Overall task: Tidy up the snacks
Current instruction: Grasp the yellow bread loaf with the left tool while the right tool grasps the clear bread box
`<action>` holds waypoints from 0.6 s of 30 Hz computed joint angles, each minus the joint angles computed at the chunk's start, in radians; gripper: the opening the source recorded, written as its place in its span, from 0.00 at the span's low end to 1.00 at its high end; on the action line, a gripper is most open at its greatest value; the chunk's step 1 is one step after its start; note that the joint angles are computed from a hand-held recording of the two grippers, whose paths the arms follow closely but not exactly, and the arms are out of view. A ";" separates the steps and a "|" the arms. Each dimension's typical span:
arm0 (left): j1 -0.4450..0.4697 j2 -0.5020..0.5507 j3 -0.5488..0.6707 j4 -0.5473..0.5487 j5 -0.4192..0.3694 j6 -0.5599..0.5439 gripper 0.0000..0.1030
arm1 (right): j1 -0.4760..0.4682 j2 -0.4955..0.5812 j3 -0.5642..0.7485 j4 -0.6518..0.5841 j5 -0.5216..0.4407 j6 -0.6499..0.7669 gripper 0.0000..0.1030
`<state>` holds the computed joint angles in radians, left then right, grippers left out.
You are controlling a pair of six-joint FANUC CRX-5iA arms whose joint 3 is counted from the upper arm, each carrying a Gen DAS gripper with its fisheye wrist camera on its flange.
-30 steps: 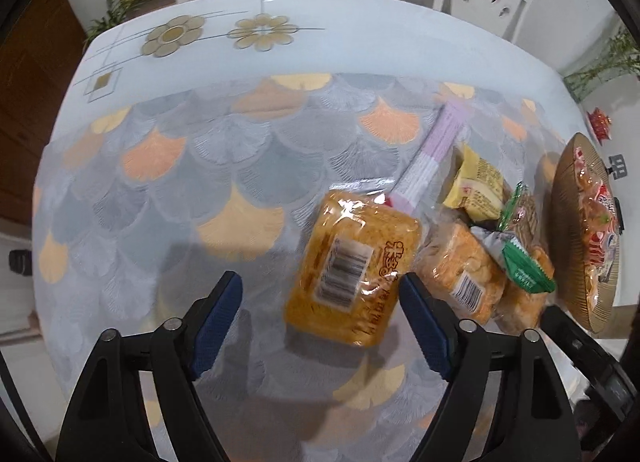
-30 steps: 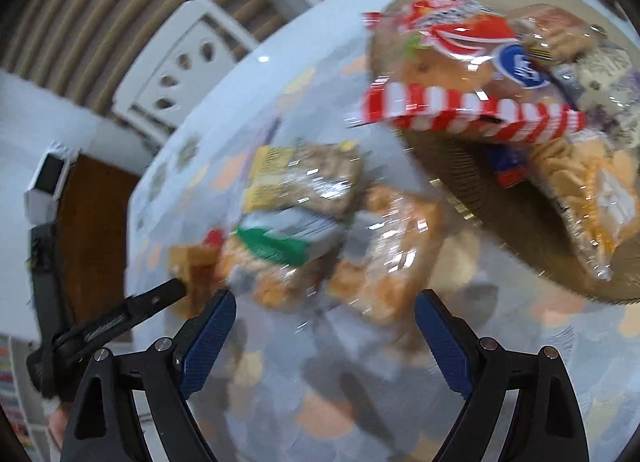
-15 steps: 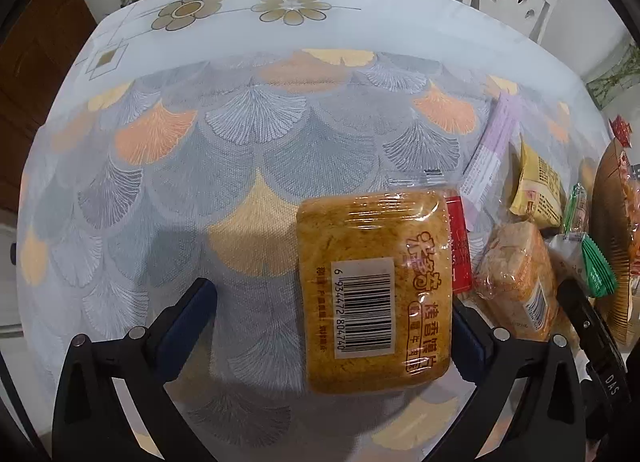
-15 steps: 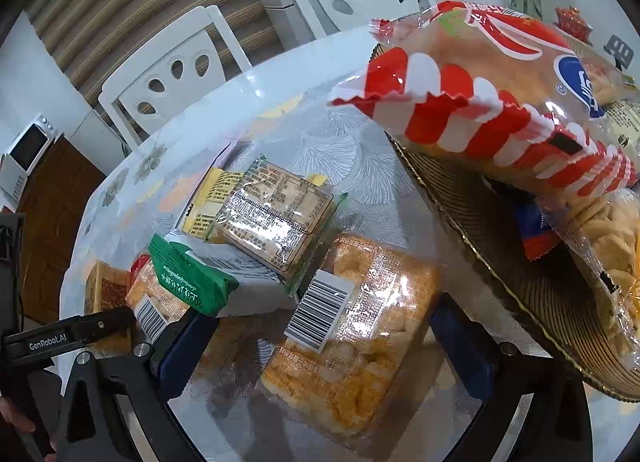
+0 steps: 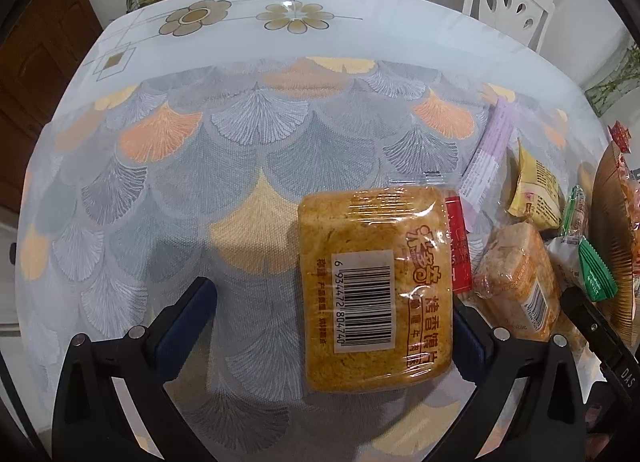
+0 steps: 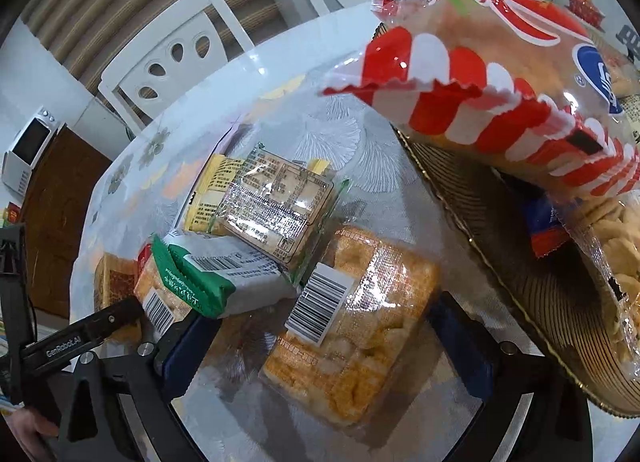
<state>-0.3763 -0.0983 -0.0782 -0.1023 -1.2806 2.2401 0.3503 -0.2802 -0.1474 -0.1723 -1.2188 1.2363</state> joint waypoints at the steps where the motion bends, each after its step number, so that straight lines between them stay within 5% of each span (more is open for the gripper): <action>1: -0.001 0.002 0.002 -0.001 -0.001 0.003 1.00 | -0.001 -0.002 0.000 -0.002 -0.004 0.005 1.00; 8: -0.033 0.004 0.010 -0.033 -0.032 0.024 1.00 | -0.003 -0.012 -0.006 -0.008 -0.008 0.027 1.00; 11: -0.090 0.052 0.067 -0.097 -0.109 -0.013 1.00 | -0.010 -0.006 0.004 -0.021 -0.021 0.038 1.00; 18: -0.101 0.038 0.049 -0.097 -0.103 0.033 1.00 | -0.020 -0.017 0.004 -0.032 -0.041 0.070 1.00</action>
